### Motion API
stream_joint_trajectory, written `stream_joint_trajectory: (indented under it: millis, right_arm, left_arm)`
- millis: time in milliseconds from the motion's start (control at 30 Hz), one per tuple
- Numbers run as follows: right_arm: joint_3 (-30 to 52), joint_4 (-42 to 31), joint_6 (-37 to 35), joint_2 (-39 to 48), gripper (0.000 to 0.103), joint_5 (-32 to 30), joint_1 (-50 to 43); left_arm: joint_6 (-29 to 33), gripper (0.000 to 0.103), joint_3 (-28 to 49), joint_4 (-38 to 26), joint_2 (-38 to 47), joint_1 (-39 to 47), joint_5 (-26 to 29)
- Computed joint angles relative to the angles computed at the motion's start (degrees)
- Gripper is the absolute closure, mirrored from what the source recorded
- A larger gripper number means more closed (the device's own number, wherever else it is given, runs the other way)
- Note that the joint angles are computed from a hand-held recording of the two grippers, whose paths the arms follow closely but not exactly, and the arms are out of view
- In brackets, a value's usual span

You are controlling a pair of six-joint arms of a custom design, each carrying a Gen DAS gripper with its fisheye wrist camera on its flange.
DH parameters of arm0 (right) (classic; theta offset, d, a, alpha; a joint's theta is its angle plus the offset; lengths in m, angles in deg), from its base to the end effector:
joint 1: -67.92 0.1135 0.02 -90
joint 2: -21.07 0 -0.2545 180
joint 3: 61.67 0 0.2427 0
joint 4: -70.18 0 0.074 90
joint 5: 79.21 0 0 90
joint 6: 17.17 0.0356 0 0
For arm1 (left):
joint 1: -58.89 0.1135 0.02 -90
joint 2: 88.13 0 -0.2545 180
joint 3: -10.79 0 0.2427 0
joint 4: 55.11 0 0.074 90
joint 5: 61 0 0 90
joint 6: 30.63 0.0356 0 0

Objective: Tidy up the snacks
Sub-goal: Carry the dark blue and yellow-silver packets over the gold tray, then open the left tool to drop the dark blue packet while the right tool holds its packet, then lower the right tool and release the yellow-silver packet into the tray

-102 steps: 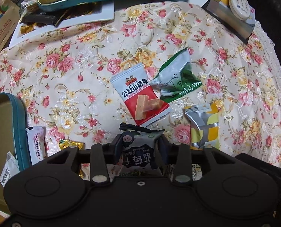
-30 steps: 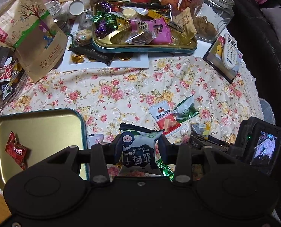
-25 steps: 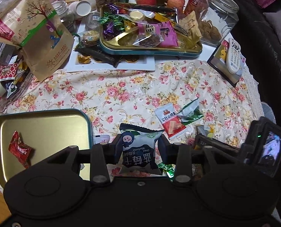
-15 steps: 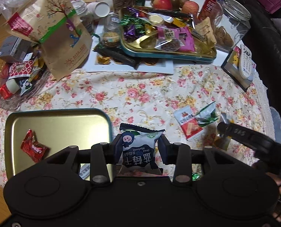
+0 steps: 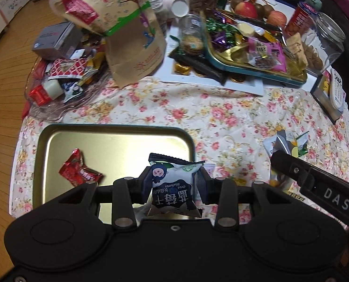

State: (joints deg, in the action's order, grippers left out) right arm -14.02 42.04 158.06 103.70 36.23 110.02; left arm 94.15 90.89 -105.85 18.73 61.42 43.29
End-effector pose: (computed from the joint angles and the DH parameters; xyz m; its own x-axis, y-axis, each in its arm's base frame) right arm 0.1840 0.1457 0.1321 -0.5148 0.7477 -0.4194 0.6212 0.6625 0.4187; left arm 0.3341 0.0060 0.1419 -0.7951 0.5182 -0.3152 0.5651 0.8217 -0.0745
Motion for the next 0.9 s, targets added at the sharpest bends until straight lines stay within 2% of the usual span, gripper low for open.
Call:
stream_joint_trajectory:
  millis: [133, 367, 600, 900]
  right_arm:
    - [4.17, 1.68, -1.97, 3.46, 0.066, -0.48, 1.76]
    - [8.46, 5.36, -5.8, 9.01, 0.066, -3.65, 1.83]
    - [12.89, 5.97, -7.7, 14.55, 0.066, -6.19, 2.32]
    - [16.64, 5.48, -8.42, 19.16, 0.066, -7.9, 1.84]
  left_arm:
    - [2.55, 0.056, 2.78, -1.36, 2.69, 3.57, 0.66]
    - [4.2, 0.055, 6.98, -0.67, 8.91, 8.09, -1.79]
    - [2.86, 0.056, 15.32, -7.01, 15.57, 10.48, -0.03]
    - [3.44, 0.056, 13.85, -5.41, 14.1, 9.91, -0.65]
